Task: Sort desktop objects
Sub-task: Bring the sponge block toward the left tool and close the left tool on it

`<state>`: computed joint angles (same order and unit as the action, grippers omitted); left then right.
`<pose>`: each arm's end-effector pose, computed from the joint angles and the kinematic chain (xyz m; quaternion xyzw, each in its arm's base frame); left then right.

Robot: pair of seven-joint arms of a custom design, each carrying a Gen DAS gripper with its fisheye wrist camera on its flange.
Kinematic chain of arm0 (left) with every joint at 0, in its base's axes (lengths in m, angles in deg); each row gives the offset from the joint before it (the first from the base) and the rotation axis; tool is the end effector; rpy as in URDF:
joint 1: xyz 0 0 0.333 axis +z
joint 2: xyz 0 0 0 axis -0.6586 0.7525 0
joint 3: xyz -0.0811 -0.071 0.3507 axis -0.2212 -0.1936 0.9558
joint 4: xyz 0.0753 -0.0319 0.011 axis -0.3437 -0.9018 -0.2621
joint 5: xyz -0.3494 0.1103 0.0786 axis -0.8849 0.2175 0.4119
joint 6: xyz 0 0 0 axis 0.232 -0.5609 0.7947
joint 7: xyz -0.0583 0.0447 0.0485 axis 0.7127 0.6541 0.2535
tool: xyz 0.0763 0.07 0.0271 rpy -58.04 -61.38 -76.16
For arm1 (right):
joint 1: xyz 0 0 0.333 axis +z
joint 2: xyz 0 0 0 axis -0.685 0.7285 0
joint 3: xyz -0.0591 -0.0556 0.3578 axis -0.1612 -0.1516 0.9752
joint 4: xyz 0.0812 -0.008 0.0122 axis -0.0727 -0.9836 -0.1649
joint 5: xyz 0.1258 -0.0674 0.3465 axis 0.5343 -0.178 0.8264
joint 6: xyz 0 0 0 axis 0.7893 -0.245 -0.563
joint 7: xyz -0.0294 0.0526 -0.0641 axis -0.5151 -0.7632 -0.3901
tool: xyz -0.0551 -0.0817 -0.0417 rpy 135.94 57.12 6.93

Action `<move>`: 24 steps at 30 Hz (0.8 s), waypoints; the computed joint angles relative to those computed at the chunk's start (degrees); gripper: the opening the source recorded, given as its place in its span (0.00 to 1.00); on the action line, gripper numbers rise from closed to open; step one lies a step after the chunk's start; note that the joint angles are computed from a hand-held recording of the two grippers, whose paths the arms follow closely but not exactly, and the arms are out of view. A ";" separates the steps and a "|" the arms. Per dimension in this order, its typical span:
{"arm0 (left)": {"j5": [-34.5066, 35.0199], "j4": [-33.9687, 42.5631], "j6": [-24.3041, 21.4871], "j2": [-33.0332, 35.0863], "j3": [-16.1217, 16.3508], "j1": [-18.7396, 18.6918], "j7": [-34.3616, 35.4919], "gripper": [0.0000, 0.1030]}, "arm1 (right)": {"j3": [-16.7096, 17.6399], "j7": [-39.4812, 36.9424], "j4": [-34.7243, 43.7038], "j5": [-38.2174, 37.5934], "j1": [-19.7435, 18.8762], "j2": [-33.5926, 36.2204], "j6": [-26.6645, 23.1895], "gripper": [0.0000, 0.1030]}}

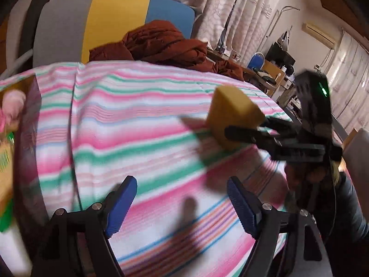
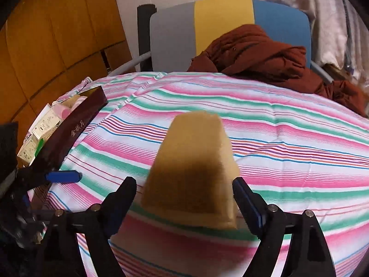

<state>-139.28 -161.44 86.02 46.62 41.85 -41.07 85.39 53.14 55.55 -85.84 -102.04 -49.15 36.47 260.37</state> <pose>0.6534 -0.1877 0.3474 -0.3935 0.8267 -0.4021 0.0044 0.5986 0.0404 0.3418 -0.6555 0.6473 -0.2124 0.3259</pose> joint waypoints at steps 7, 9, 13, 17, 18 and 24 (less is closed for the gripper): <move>3.84 5.82 0.43 1.93 0.06 -2.60 -4.00 0.80 | -11.31 -6.43 -5.64 13.56 12.42 -1.79 6.93 0.85; 7.60 8.51 -0.87 3.29 0.94 -4.15 -8.58 0.80 | -11.85 -7.78 -6.38 15.90 13.34 -1.57 7.79 0.85; 12.62 14.00 -5.33 6.14 1.15 -4.77 -16.80 0.80 | -8.63 -5.70 -6.32 14.64 9.59 -0.69 9.00 0.85; 15.08 17.20 -6.58 8.01 0.47 -4.78 -20.67 0.80 | -6.62 -2.08 -6.33 12.42 6.40 0.27 11.26 0.85; 15.68 17.62 -6.52 8.28 0.34 -4.87 -21.15 0.80 | -6.31 -1.04 -6.40 11.90 5.74 0.53 11.98 0.85; 18.94 20.38 -7.18 10.00 -0.39 -5.58 -23.07 0.80 | -6.17 3.87 -6.83 9.51 3.96 1.46 16.03 0.85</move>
<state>-120.33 -141.06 78.84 56.62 41.45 -46.65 62.32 46.97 59.43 -92.66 -92.53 -45.19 37.93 276.40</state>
